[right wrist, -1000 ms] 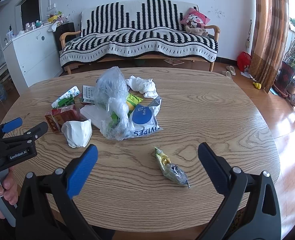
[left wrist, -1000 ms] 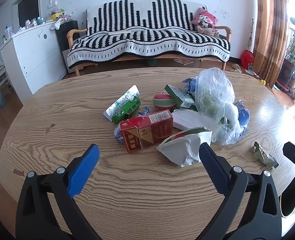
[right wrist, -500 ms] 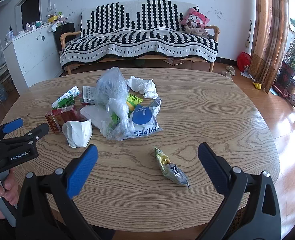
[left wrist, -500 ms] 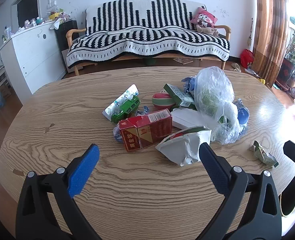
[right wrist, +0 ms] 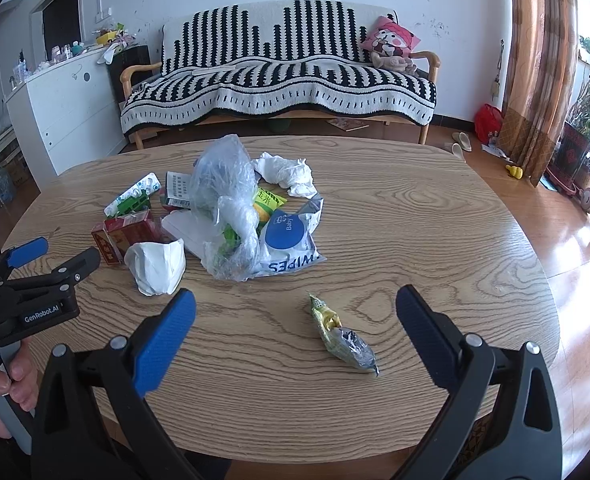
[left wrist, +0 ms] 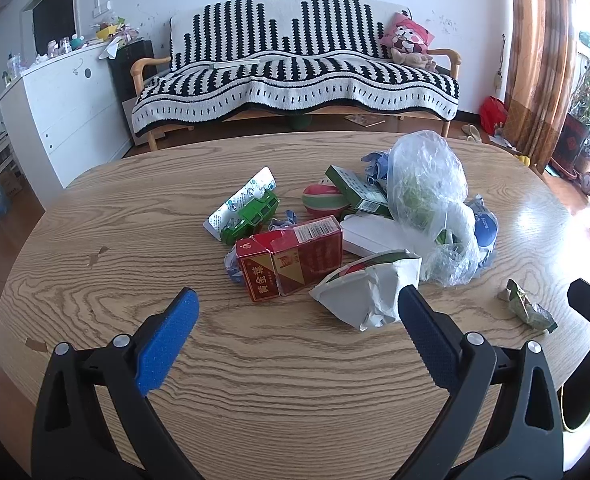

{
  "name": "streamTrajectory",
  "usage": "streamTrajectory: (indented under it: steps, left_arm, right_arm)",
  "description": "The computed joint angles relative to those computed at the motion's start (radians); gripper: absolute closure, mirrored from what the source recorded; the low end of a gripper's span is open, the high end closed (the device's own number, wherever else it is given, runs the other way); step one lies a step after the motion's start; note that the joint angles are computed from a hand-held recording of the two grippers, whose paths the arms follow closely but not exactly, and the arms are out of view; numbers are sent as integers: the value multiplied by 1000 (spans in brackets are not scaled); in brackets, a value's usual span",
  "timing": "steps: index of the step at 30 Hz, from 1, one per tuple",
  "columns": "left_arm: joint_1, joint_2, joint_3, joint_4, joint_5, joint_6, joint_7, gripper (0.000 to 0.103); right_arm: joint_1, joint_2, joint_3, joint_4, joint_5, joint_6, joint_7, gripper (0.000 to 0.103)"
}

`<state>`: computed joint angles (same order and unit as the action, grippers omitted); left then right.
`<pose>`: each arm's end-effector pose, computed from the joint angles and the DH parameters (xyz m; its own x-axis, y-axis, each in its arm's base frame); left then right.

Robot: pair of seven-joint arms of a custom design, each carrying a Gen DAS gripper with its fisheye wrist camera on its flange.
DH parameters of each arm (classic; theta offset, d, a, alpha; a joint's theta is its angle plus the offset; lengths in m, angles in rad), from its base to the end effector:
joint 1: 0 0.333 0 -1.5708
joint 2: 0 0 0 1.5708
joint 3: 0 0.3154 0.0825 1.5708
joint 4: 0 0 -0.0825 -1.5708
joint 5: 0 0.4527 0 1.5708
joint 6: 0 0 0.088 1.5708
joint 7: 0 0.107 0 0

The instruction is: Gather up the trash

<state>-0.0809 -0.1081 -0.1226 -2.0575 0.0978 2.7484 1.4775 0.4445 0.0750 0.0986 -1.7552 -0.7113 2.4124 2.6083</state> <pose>0.6229 -0.1350 0.5525 -0.1729 -0.9842 -0.0372 -0.6811 0.1467 -0.7173 0.5998 0.3555 0.5655 -0.0933 -0.9956 -0.0084 -0.6786 0.0698 -0.7312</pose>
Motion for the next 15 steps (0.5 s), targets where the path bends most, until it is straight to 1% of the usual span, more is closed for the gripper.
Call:
streamTrajectory:
  steps: [8,11,14,15]
  left_arm:
    - [0,2,-1,1,1,-2,1,6]
    - [-4,7,1,3,-16,-7,23,6]
    - [-12,11,4,4,-60,-23,74,6]
    - [-13,14,1,5,-55,-29,80,6]
  right_arm:
    - [0,0,0,-1,-1,1,0,6]
    - [-1,-4,-1,-1,-4,-12,-10,6]
    - [-9,-15,-3,-15,5,-28,-29,6]
    - [-13,-18,-3,-21,13,-29,-36,6]
